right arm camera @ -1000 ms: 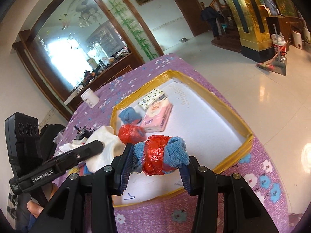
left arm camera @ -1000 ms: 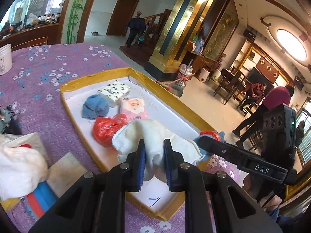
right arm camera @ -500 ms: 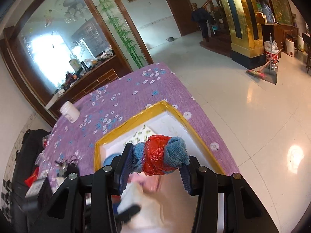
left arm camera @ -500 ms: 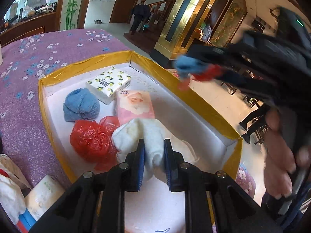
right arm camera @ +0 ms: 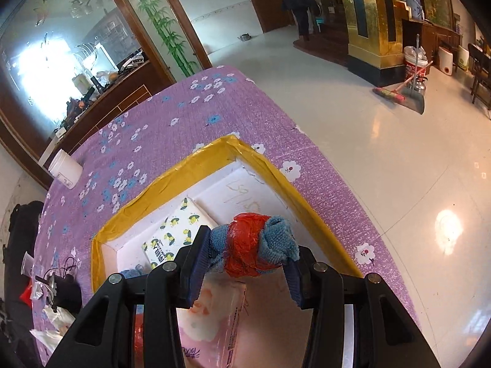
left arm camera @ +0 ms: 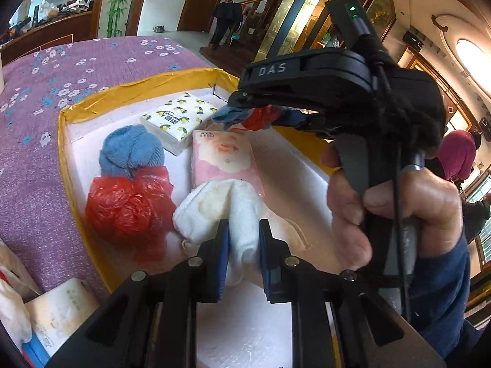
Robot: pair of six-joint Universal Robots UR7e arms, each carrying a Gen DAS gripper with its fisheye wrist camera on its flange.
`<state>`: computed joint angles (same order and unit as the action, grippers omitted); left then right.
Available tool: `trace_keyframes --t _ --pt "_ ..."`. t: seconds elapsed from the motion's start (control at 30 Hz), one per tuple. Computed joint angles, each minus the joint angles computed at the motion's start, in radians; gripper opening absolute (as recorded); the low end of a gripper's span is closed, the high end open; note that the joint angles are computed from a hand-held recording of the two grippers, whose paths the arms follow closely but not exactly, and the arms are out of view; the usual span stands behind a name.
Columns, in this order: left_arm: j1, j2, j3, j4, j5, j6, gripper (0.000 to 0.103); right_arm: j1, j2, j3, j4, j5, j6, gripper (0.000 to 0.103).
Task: Organize soft objects
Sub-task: 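Carry the towel and red bag over the tray, lower them and open both grippers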
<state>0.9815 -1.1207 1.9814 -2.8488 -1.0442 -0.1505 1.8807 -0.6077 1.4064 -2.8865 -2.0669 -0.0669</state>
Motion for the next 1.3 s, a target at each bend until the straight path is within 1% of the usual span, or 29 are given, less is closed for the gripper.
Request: trace_keyframes --t 0.17,0.27,0.43,0.6,0.87,0.97,1.13,1.23,1.3 --pt "-0.001 0.004 0.002 -0.008 0.007 0.001 0.016 -0.005 0.015 -0.016 0.03 0.021 0.005 0.05" --pt "0.0 0.01 -0.001 -0.012 0.014 0.014 0.016 -0.007 0.011 -0.01 0.027 0.032 0.009 0.05" --pt "-0.006 0.011 0.009 -0.024 0.022 0.018 0.016 -0.006 0.014 -0.014 0.036 0.031 0.013 0.05" --pt "-0.01 0.012 0.011 -0.025 0.029 0.02 0.016 -0.014 0.016 -0.026 0.081 0.039 0.039 0.05" --pt "-0.018 0.014 0.015 -0.026 0.044 0.023 0.019 -0.013 0.016 -0.025 0.082 0.036 0.035 0.05" --pt "-0.022 0.015 0.015 -0.025 0.049 0.024 0.023 -0.014 0.012 -0.022 0.083 0.035 0.031 0.051" --pt "-0.037 0.016 0.028 -0.056 0.065 0.048 0.045 -0.012 0.007 -0.02 0.096 0.044 0.036 0.055" --pt "-0.044 0.013 0.035 -0.077 0.075 0.058 0.052 -0.012 0.0 -0.01 0.081 0.057 0.03 0.058" --pt "-0.045 0.011 0.037 -0.084 0.072 0.06 0.054 -0.012 -0.004 -0.005 0.077 0.066 0.03 0.061"
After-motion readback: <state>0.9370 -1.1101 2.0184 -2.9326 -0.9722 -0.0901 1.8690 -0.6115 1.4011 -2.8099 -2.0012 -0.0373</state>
